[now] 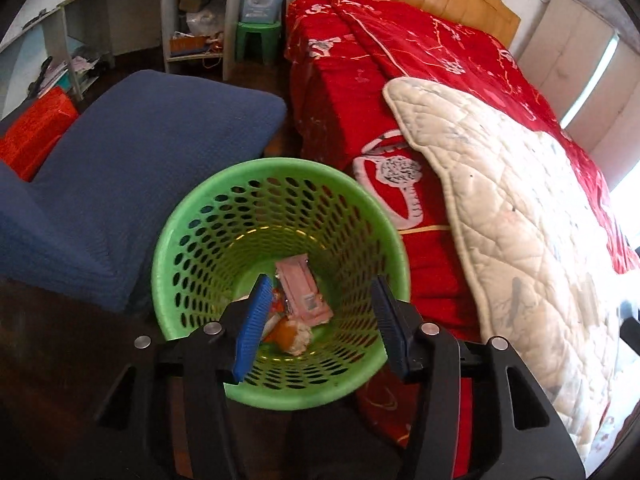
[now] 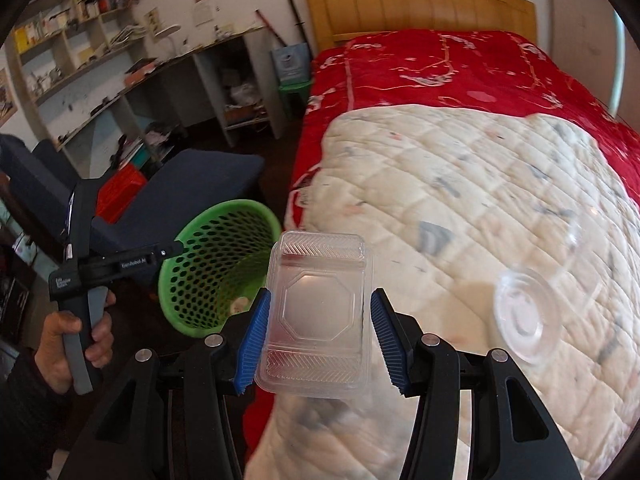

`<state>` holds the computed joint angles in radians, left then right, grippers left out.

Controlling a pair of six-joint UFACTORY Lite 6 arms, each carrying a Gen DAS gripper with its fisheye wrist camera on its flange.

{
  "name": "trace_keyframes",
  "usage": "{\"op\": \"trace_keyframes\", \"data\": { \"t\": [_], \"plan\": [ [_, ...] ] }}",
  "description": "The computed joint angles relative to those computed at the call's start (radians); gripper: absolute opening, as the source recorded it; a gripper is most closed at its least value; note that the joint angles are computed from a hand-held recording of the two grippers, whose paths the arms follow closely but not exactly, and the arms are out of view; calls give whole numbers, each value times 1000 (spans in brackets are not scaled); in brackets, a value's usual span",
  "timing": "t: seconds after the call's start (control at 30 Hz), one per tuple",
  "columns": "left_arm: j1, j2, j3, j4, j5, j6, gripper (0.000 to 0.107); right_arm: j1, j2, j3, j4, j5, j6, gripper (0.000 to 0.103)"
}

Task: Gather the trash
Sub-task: 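Carry both items to the wastebasket and open both grippers over it, then move both grippers back over the bed toward the white plastic lid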

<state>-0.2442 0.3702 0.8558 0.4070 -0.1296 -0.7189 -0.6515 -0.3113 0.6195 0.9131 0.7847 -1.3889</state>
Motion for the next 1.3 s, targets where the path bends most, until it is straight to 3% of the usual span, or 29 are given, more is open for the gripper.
{"op": "trace_keyframes", "data": {
  "t": [0.3,0.7,0.8,0.87,1.03,1.3],
  "plan": [
    [79,-119,-179,-66,-64,98,52,358,120,52,58,-181,124,50],
    [194,-149,-281,71,-135,-3,52,708,418,242,135,-355,255,51],
    [202,-142,-290,81,-150,-10,52,756,466,286,167,-372,266,60],
    [200,-143,-295,80,-155,-10,52,768,470,291,223,-379,229,68],
    [177,-158,-301,46,-145,14,52,741,396,239,222,-368,214,68],
    [66,-222,-317,-89,-102,88,52,498,175,65,170,-275,116,78]
  ]
}}
